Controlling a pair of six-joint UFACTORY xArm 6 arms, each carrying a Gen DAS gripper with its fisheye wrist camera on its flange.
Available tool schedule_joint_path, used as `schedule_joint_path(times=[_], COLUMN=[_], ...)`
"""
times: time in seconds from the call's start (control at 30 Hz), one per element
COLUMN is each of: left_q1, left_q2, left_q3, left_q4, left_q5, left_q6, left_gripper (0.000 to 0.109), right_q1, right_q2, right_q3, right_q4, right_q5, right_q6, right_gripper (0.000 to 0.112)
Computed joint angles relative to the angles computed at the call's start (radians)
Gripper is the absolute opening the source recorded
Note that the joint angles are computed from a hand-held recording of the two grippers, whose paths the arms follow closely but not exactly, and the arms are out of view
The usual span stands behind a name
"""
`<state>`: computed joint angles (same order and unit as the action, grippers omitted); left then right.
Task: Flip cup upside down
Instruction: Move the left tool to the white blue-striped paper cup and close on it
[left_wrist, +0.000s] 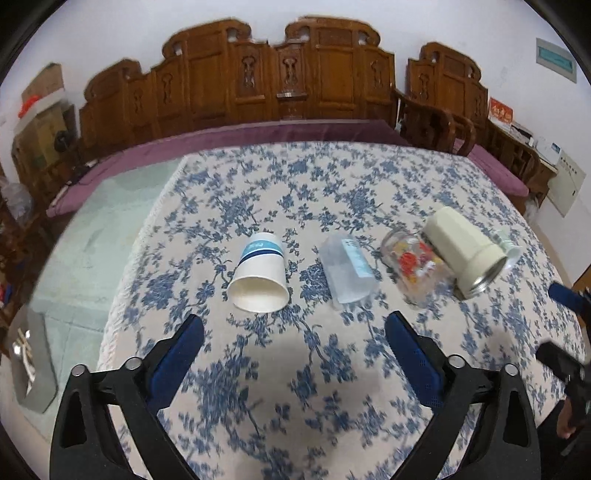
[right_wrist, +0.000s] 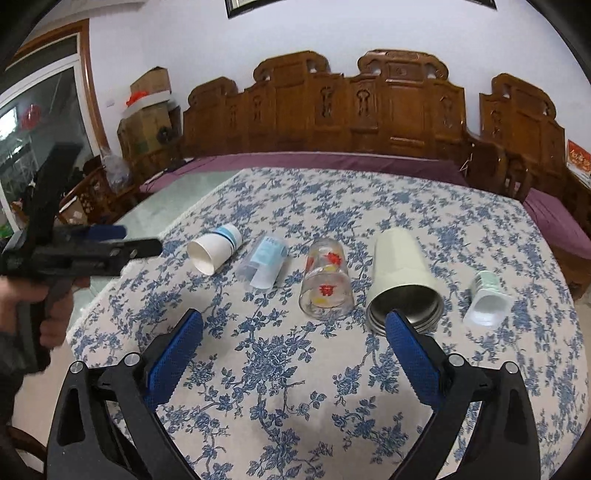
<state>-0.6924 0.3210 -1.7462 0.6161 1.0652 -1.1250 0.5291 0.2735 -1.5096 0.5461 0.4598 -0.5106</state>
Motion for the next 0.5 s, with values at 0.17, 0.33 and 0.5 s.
schedule_joint_path(times=[0.17, 0.33, 0.5], left_q1=[0.081, 0.145, 0.194], left_q2=[0.083, 0.208, 0.394], left_q3=[-0.078, -0.237, -0.493], left_q4=[-0.099, -0.192, -0.273], left_q5=[-0.019, 0.034, 0.181], left_q6=[0.107, 0.211, 0.325], left_gripper=[0.086, 0.084, 0.078], right_q1=[-0.014, -0.032, -0.049], right_q2=[0.029, 0.050, 0.059], right_q3=[0.001, 0.006, 0.014], right_q4=[-0.008, -0.009, -0.003], right_q5=[0.008, 0.012, 0.017], right_q6=[0.017, 0.021, 0.015], right_gripper=[0.099, 0.099, 0.099])
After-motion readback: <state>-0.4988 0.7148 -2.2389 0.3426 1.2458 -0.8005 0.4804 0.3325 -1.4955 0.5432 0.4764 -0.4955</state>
